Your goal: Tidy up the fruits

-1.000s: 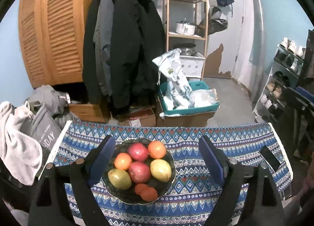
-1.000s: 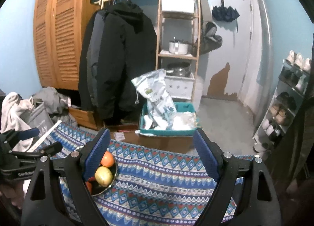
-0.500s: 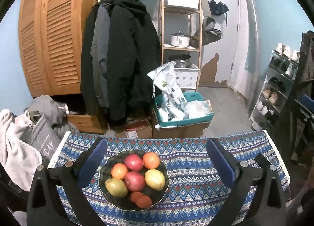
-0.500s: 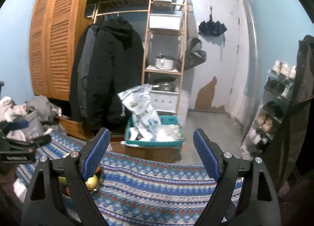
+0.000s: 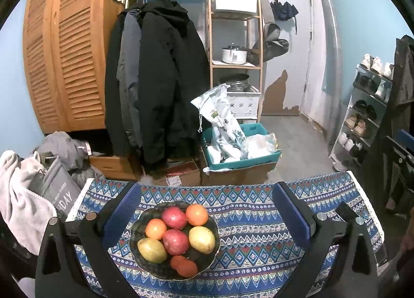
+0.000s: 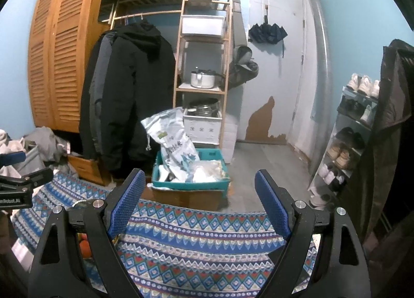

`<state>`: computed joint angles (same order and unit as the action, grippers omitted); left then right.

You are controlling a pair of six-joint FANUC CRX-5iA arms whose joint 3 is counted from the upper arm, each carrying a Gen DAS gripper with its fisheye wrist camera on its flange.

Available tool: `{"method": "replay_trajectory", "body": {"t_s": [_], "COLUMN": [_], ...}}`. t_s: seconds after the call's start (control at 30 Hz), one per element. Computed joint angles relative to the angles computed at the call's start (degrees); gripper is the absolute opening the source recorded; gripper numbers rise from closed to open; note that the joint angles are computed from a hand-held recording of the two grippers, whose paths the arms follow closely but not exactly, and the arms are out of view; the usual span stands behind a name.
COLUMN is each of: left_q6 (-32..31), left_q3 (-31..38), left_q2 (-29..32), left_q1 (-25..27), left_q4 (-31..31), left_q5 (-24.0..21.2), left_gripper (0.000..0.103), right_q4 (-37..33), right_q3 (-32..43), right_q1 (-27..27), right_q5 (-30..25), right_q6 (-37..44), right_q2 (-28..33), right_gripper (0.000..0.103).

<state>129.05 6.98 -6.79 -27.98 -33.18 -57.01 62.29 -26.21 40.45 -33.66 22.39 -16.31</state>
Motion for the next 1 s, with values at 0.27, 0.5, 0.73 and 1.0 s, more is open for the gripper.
{"method": "replay_trajectory", "body": {"t_s": [0.27,0.5,0.73,1.0], "left_q6": [-0.24,-0.11,0.02,0.44], "left_q3": [-0.03,0.62,0.99,1.34], "left_q2": [-0.03,0.25,0.47,0.69], "left_q1": [0.09,-0.37,-0.49,-0.82], "left_q4": [0.1,-0.35,-0.47,-0.56], "left_q5": [0.16,-0.53,-0.77,-1.38], "left_gripper": [0.102,0.102,0.102,0.102], "right_q4": [0.1,0.2,0.34,0.11], "right_q3": [-0.19,-0.37,-0.43,-0.63], "right_q1": [-0.33,-0.51,-0.43,-0.37], "right_q5": [0.25,0.25,0.11,0.15], "right_q6": [-0.11,-0.22,-0.46,-0.16], "right_q2": [-0.23,-0.36,-0.38,-0.54], "right_gripper": [0.086,0.086,0.086,0.086]}}
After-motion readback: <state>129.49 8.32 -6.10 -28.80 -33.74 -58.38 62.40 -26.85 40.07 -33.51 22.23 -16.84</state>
